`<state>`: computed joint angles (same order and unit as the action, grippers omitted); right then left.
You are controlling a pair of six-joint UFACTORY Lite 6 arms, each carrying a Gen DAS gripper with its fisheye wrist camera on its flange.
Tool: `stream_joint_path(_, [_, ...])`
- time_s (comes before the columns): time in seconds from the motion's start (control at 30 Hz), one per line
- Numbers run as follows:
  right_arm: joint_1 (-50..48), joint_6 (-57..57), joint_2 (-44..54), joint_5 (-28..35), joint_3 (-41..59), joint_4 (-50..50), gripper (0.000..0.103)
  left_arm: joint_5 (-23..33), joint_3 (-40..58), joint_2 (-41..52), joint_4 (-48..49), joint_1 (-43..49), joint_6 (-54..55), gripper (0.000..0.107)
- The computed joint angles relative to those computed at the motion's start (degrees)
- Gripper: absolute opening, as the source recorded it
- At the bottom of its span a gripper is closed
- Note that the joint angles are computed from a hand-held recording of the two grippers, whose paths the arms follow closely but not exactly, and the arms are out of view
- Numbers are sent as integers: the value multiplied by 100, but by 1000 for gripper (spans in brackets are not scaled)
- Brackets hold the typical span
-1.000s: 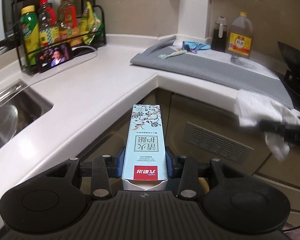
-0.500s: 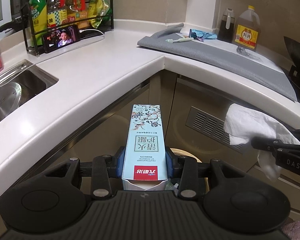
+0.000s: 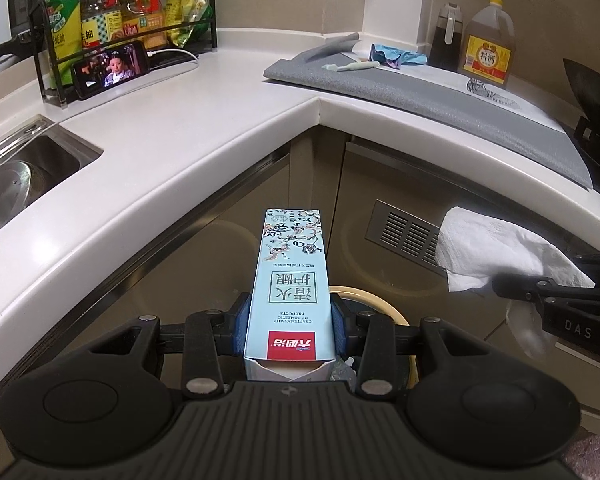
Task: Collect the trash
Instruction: 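Carry the tissue in the right tool and box in the left down toward the bin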
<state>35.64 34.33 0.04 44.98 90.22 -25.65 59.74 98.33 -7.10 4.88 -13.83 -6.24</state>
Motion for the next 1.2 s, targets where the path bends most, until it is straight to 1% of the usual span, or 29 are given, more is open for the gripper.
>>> stream_joint_path(0.8, [31, -8, 179, 92, 115, 55, 10, -41, -48, 60, 59, -92, 9, 44])
stream_joint_path(1.2, [-19, -196, 356, 229, 361, 230, 10, -65, -53, 182, -39, -58, 107, 44])
